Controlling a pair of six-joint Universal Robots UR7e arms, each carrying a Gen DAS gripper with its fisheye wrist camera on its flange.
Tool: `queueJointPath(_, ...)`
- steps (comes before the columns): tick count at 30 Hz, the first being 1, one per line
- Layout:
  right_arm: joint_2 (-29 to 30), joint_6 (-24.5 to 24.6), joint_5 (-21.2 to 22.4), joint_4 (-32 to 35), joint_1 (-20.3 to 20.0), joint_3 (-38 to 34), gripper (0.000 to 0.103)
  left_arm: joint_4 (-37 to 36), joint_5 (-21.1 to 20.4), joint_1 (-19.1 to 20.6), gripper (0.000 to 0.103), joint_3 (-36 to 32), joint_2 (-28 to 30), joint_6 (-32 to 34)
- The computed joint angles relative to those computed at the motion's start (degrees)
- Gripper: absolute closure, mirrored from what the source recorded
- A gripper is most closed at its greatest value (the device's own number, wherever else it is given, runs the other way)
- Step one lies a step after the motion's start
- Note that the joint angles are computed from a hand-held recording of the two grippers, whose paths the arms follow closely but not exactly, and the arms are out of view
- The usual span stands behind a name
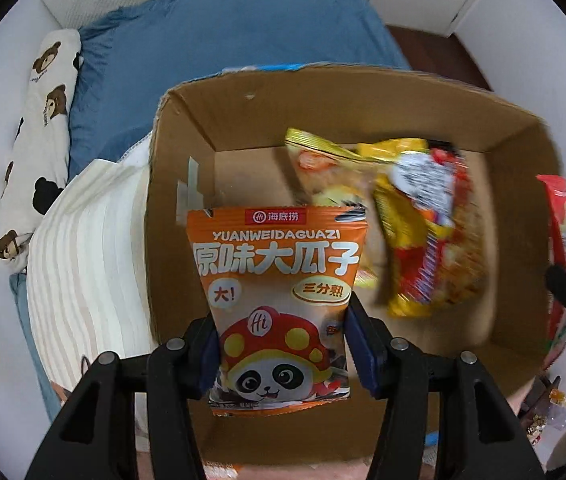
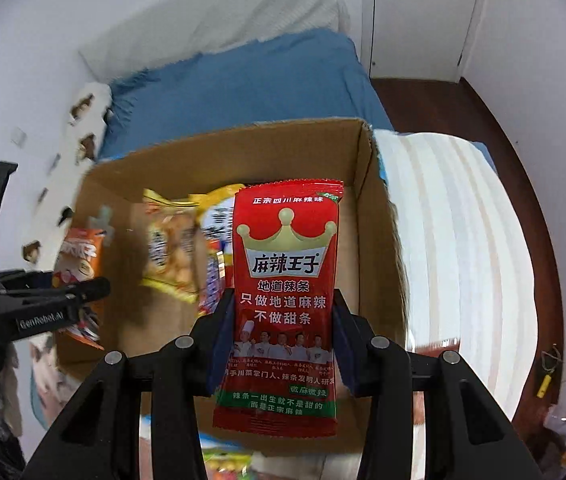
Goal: Organize snacks
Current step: 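Carry both packs into the box and open both grippers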
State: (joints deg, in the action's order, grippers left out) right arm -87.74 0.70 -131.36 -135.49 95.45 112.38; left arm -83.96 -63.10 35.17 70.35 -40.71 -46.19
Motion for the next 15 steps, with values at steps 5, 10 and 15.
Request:
queueJointPath(5, 5.15, -0.13, -2.05, 0.41, -2.82, -3.17, 0.056, 3.07, 0.44, 3.01, 0.049, -3.83, 3.45, -0.47)
queueJointPath(10, 8.16, 1.56, -1.83, 3.42, -5.38, -6.35, 0.046, 4.97, -1.1, 4.68, 0.049, -6.39, 5.36, -0.03)
queueJointPath(15, 9.42, 1.08, -0.24, 6.12, -5.44, -7.87, 0.006, 1.11, -2.82, 4.94, 0.009, -6.14, 5.18, 2.02)
